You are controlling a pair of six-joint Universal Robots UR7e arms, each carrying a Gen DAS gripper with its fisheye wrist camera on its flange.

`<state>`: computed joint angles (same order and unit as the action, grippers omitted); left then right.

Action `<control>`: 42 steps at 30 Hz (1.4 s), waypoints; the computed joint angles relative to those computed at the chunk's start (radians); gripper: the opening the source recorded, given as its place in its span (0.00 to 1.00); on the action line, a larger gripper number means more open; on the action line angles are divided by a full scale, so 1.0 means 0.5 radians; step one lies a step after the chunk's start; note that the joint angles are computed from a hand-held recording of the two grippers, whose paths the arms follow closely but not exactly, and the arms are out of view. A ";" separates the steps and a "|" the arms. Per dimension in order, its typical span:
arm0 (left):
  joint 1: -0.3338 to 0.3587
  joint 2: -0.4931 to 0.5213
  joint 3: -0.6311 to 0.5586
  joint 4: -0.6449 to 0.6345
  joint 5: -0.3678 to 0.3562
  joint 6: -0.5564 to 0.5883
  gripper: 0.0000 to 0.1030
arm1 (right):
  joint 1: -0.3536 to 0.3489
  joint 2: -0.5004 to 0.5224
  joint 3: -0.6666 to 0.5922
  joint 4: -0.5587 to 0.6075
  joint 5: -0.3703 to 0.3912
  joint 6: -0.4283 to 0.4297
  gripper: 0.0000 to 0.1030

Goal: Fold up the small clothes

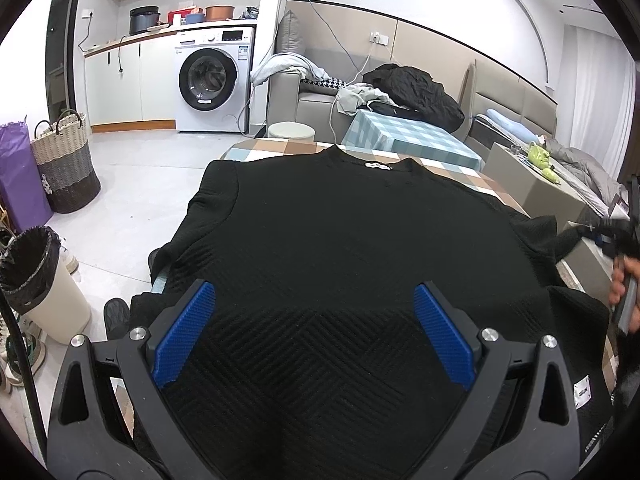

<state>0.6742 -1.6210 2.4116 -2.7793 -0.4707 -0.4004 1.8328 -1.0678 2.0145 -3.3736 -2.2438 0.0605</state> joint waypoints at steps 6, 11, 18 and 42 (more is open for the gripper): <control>-0.027 -0.011 0.031 -0.050 0.011 0.007 0.96 | 0.174 0.235 -0.276 0.061 0.344 -0.328 0.13; -0.059 -0.055 0.047 0.061 0.022 -0.041 0.96 | 0.268 0.400 -0.465 0.672 0.545 -0.420 0.18; -0.071 -0.124 0.059 0.168 0.058 -0.123 0.96 | 0.262 0.297 -0.322 0.769 0.340 -0.345 0.41; 0.176 -0.394 -0.031 0.685 0.222 -0.573 0.96 | 0.093 0.238 -0.128 0.729 -0.147 -0.344 0.07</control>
<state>0.7623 -1.8178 2.3963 -2.4368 -0.3597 -0.6871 1.8792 -0.9488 1.9503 -3.0090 -2.3173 -0.1117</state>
